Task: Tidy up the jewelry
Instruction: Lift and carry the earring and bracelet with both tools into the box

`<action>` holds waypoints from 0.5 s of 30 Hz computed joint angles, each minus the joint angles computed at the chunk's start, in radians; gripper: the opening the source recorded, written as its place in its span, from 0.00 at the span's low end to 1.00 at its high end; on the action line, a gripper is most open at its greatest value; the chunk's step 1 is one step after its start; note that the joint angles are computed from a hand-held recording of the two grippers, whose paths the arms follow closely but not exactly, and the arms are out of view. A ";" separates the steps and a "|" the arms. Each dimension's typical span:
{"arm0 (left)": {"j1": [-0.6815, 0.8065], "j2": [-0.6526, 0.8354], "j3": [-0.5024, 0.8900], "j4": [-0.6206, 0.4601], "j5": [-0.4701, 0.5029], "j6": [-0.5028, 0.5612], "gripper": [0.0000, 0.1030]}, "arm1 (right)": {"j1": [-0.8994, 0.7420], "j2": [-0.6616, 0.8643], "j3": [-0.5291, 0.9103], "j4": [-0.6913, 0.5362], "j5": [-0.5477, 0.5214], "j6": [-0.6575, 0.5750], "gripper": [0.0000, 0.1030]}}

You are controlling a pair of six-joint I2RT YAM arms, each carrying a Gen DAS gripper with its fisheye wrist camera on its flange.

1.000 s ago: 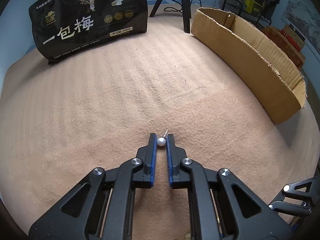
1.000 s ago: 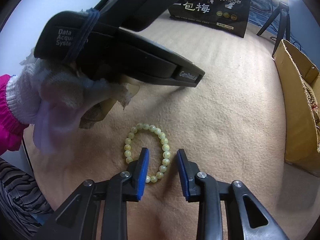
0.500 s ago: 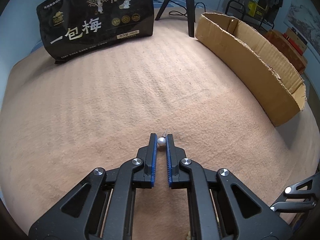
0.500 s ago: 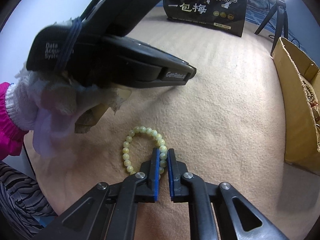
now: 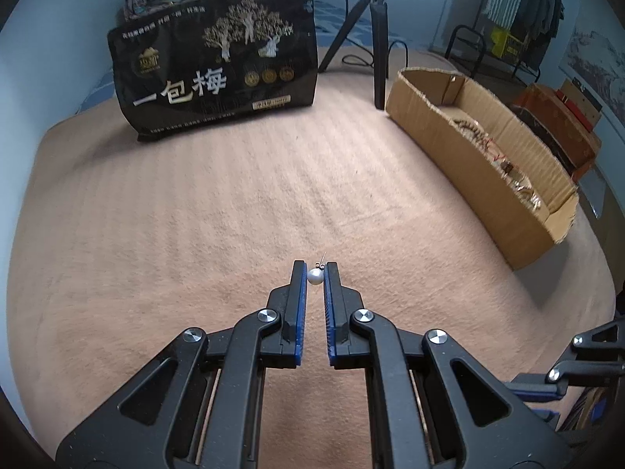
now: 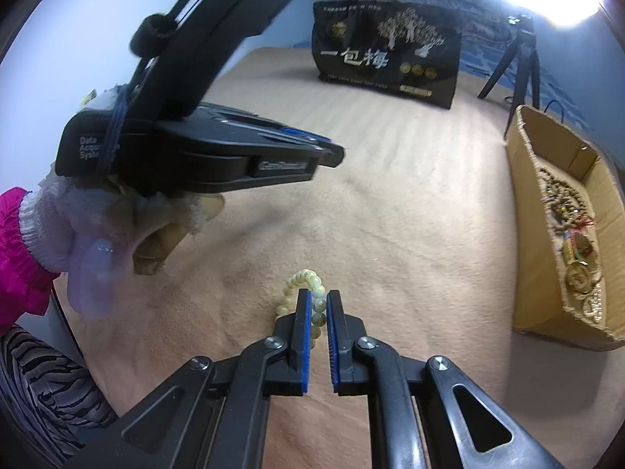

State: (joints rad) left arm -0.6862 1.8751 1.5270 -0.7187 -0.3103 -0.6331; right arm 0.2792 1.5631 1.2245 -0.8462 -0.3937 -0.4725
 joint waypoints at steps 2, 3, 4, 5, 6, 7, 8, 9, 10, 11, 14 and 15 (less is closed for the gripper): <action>-0.007 -0.004 0.017 -0.009 -0.008 -0.006 0.06 | -0.019 -0.007 0.011 -0.010 -0.007 -0.007 0.05; -0.011 -0.003 0.029 -0.014 -0.013 -0.009 0.06 | -0.030 -0.010 0.018 -0.013 -0.010 -0.012 0.05; -0.014 -0.002 0.038 -0.017 -0.016 -0.010 0.06 | -0.033 -0.012 0.024 -0.014 -0.009 -0.010 0.05; -0.019 0.000 0.050 -0.022 -0.022 -0.011 0.06 | -0.039 -0.019 0.027 -0.015 -0.009 -0.009 0.05; -0.023 0.002 0.064 -0.028 -0.027 -0.011 0.06 | -0.050 -0.022 0.036 -0.018 -0.012 -0.012 0.05; -0.027 0.005 0.074 -0.032 -0.031 -0.013 0.06 | -0.063 -0.025 0.043 -0.023 -0.017 -0.017 0.05; -0.032 0.008 0.088 -0.037 -0.035 -0.015 0.06 | -0.077 -0.026 0.054 -0.028 -0.024 -0.020 0.05; -0.035 0.012 0.101 -0.042 -0.037 -0.016 0.06 | -0.088 -0.026 0.066 -0.034 -0.029 -0.020 0.05; -0.038 0.016 0.115 -0.047 -0.041 -0.016 0.06 | -0.098 -0.022 0.085 -0.044 -0.036 -0.022 0.05; -0.042 0.021 0.129 -0.052 -0.044 -0.016 0.06 | -0.116 -0.022 0.102 -0.055 -0.047 -0.028 0.05; -0.052 0.032 0.167 -0.065 -0.053 -0.024 0.06 | -0.148 -0.019 0.138 -0.069 -0.064 -0.034 0.05; -0.054 0.035 0.175 -0.065 -0.054 -0.026 0.06 | -0.164 -0.021 0.147 -0.073 -0.071 -0.041 0.05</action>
State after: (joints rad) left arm -0.7404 1.9100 1.7015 -0.7841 -0.3641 -0.6594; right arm 0.1155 1.5419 1.3717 -0.9192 -0.4645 -0.5131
